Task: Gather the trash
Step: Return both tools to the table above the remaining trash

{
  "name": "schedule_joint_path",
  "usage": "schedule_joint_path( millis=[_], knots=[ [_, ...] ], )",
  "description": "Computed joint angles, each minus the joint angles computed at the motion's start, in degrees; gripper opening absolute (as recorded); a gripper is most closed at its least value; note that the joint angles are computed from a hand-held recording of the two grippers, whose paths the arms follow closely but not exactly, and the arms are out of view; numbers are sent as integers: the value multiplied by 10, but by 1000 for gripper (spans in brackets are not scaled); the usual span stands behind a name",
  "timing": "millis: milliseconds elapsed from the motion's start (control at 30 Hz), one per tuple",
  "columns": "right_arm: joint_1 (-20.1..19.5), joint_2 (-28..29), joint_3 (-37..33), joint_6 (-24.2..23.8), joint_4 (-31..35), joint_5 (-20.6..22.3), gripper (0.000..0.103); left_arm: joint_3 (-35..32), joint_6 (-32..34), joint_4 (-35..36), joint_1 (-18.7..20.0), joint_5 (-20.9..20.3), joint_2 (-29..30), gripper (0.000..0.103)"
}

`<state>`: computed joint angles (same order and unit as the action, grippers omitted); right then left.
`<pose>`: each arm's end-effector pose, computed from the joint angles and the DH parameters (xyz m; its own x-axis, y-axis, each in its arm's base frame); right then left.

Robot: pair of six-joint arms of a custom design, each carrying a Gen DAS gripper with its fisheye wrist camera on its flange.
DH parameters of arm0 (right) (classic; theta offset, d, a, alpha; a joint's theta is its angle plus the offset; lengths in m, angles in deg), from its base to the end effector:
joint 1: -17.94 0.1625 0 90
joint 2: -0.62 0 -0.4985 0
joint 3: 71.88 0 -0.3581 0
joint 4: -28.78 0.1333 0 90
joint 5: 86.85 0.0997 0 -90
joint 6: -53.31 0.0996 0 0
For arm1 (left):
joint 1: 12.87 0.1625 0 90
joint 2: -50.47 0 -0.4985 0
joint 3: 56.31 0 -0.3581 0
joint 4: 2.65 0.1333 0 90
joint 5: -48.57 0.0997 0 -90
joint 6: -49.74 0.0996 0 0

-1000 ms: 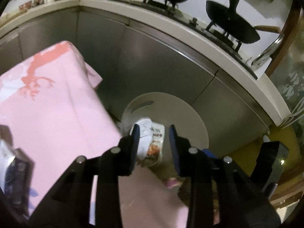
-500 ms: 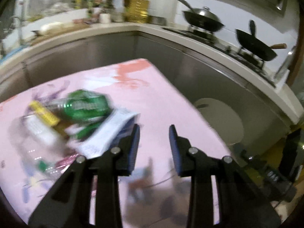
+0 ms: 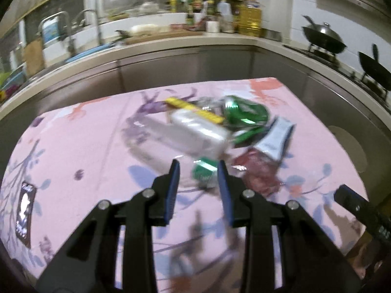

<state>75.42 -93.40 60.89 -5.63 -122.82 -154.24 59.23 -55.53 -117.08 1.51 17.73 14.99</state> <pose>-0.0552 -0.4058 0.3896 -0.8674 -0.4745 0.1499 -0.4800 0.7182 -0.5038 -0.4124 -0.3316 -0.0120 -0.6748 -0.3124 -0.6686 0.3954 0.6119 -0.6850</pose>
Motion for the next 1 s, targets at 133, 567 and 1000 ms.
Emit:
schedule_joint_path(
  millis=[133, 567, 1000],
  knots=[
    [19, -5, 28, -19, -12, -24, 59, 24, -76, 57, -9, -20, -20, 30],
    [61, 2, 63, -32, -42, -58, 59, 57, -201, 176, -14, -70, -48, 30],
    [65, 22, 70, -19, -61, -85, 59, 75, -224, 181, -2, -89, -57, 30]
  ],
)
